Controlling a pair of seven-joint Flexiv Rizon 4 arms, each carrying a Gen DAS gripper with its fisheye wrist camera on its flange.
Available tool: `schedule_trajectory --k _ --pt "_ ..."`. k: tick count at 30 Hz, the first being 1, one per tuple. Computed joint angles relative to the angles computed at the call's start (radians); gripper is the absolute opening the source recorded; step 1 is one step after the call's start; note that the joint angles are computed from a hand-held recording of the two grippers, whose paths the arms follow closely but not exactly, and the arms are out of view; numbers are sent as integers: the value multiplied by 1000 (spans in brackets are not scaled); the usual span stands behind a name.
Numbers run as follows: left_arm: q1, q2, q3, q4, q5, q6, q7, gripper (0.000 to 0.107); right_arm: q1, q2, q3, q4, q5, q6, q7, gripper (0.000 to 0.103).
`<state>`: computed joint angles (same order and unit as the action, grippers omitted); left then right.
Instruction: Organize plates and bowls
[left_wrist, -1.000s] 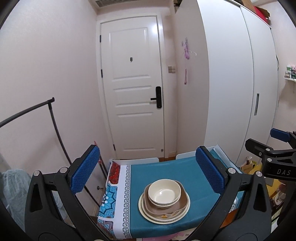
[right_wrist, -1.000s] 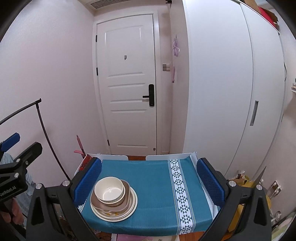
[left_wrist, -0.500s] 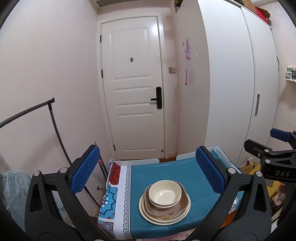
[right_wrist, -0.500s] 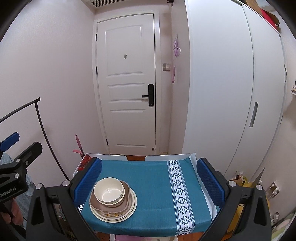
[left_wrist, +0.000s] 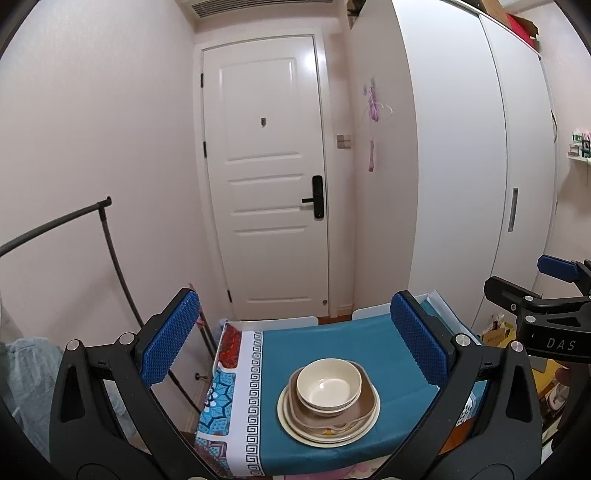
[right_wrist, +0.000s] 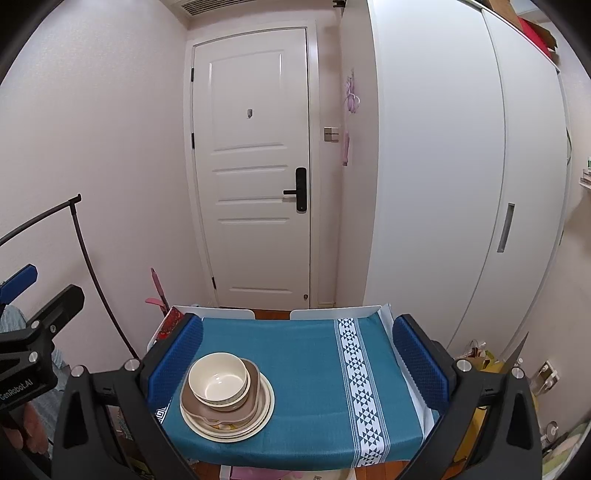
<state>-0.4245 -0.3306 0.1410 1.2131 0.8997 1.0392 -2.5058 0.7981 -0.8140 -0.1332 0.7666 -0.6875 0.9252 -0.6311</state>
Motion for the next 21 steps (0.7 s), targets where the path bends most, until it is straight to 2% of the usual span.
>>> schedule_trajectory --k 21 --pt "8 -7 6 -4 -4 7 6 103 -11 5 9 2 9 3 -20 102"
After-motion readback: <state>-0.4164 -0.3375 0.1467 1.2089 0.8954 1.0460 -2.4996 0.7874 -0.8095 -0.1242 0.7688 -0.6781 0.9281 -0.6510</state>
